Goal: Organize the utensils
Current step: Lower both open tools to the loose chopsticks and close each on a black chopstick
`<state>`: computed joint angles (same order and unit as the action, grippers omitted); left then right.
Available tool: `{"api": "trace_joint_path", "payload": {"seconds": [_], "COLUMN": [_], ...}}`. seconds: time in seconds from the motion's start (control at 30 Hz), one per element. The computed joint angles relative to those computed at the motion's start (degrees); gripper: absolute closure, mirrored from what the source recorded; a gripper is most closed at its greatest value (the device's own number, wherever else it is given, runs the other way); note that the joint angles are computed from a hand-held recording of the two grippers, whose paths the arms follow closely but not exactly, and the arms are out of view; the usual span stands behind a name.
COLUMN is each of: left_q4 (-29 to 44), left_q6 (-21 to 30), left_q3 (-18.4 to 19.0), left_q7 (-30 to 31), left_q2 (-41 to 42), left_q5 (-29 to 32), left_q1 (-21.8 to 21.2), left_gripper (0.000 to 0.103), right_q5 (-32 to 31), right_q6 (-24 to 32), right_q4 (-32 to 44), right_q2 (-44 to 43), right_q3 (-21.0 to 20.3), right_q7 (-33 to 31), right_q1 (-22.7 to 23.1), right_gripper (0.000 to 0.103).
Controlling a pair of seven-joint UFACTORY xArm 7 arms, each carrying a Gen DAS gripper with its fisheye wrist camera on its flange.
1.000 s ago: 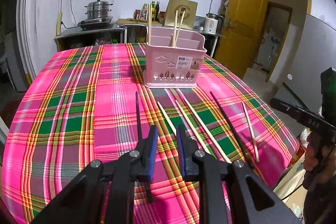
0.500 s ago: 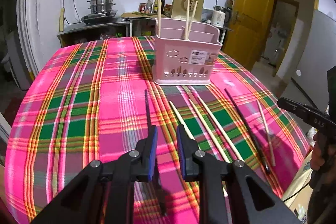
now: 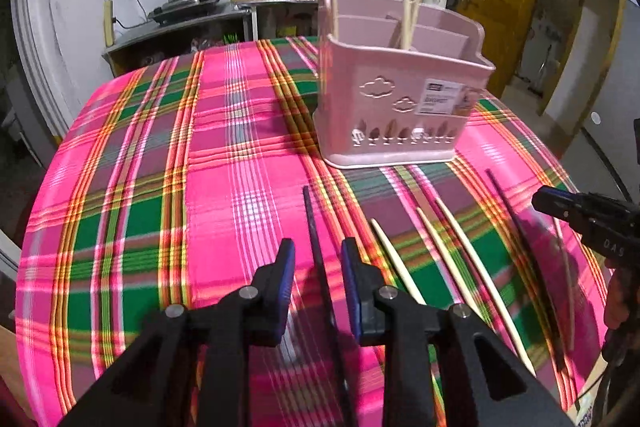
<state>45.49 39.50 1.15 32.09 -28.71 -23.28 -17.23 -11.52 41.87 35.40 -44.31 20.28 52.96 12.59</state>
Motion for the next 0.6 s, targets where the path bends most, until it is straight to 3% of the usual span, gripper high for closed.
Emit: {"api": "trace_joint_path", "payload": {"seconds": [0.6], "left_q4": [5.3], "left_q6": [-0.6], "left_q3": [-3.4], "left_q7": [-3.1], "left_q2": [9.5], "left_q5": [3.8], "left_q1": [1.9], "left_gripper": [0.078], "right_q5": [-2.4], "right_q6": [1.1], "right_q4": [4.3], "right_q2": [10.0], "right_q3": [-2.2], "right_q7": [-0.7], "right_q1": [-1.8], "right_gripper": [0.089]}}
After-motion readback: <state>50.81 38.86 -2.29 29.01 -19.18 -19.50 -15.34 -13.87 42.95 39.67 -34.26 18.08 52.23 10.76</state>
